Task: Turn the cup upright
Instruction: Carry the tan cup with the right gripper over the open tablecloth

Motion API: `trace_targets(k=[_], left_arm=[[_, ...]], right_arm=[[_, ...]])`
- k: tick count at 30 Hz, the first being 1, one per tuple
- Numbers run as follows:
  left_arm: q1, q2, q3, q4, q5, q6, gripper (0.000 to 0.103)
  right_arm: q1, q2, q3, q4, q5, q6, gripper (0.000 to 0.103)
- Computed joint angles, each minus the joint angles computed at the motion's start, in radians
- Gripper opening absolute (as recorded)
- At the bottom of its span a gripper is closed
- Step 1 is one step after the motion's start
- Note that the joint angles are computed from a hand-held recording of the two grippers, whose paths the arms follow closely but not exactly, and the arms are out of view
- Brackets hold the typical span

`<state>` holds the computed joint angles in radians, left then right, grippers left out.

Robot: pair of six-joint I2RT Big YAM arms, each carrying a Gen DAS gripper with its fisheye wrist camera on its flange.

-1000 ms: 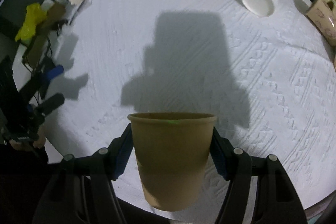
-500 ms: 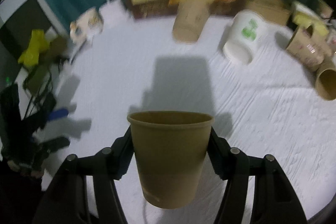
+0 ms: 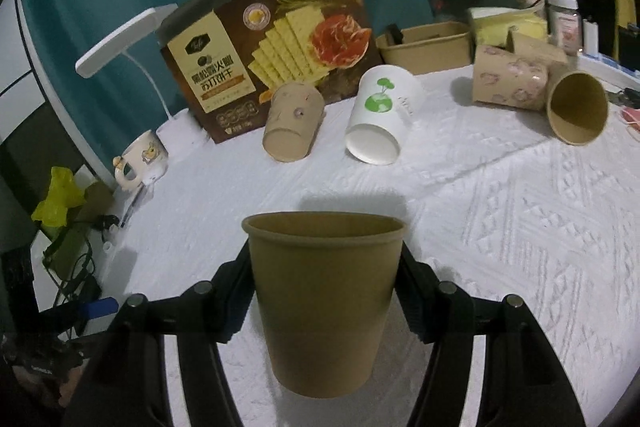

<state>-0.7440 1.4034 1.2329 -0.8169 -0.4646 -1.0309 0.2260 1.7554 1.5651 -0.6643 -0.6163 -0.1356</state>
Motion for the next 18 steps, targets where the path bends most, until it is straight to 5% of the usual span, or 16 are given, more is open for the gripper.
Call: trace_targets(k=[9, 18], left_arm=[[-0.003, 0.027, 0.018, 0.008, 0.028, 0.02, 0.086], [-0.009, 0.033, 0.022, 0.007, 0.031, 0.022, 0.086]], right_arm=[[0.008, -0.118, -0.19, 0.198, 0.094, -0.06, 0.06], [0.007, -0.187, -0.284, 0.264, 0.126, -0.116, 0.06]])
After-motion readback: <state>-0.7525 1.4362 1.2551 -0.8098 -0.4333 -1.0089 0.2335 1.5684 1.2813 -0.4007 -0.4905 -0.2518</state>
